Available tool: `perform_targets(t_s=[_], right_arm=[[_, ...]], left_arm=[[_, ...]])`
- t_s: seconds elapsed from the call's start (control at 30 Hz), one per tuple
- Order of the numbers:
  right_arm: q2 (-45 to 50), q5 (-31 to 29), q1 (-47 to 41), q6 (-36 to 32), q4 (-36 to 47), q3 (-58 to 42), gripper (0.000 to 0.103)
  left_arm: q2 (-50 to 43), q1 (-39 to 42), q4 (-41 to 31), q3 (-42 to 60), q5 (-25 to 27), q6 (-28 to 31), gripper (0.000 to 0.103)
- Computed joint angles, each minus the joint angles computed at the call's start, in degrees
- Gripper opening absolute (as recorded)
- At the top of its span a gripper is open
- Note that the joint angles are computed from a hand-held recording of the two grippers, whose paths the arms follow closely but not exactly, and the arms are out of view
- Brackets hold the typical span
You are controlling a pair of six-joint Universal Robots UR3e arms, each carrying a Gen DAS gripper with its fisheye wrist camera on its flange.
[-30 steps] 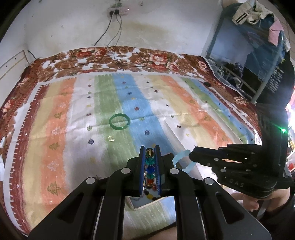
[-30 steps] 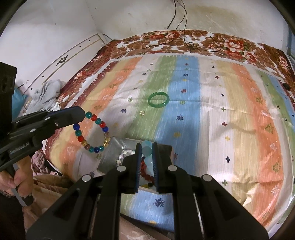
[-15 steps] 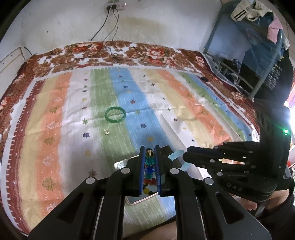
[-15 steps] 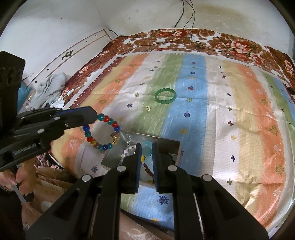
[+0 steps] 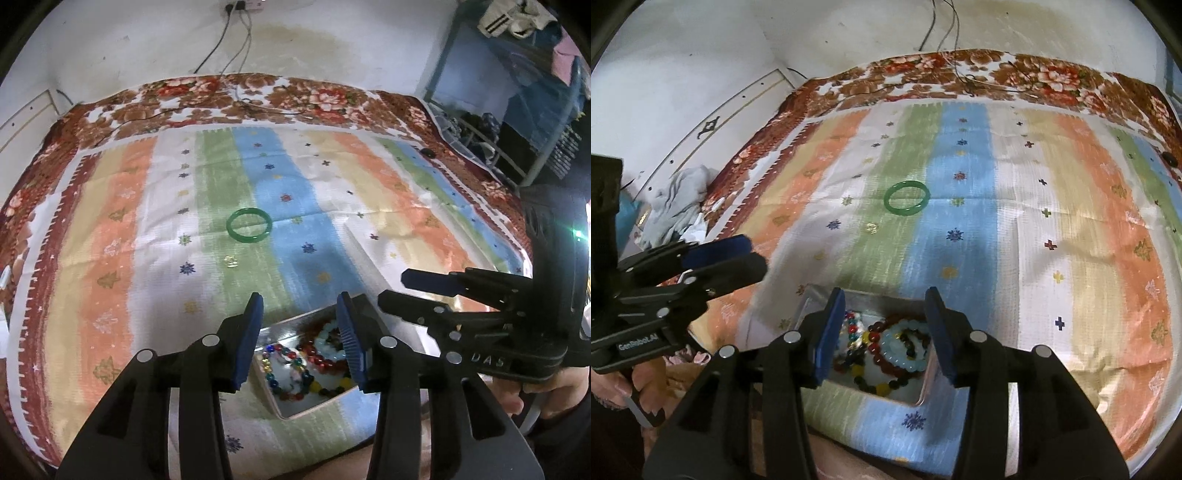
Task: Organize jewelry
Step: 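Lower both bracelets into the silver tin and open both grippers, then move the left gripper to the gold charm while the right approaches the jade bangle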
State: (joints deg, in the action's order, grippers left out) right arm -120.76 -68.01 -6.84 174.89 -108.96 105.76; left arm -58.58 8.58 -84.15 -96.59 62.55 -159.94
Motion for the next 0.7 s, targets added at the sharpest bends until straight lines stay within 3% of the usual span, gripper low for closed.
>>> perform_targets(t_s=[0.4, 0.7], right_arm=[[7.0, 1.9, -4.1, -1.2, -1.7, -1.4, 0.047], [17.0, 1.2, -1.6, 1.5, -5.4, -6.5, 0.047]], left_arm=[[-8.9, -1.2, 5.6, 1.6, 4.2, -1.6, 0.054], [-16.5, -1.4, 7.3, 3.0, 6.4, -2.4, 0.053]])
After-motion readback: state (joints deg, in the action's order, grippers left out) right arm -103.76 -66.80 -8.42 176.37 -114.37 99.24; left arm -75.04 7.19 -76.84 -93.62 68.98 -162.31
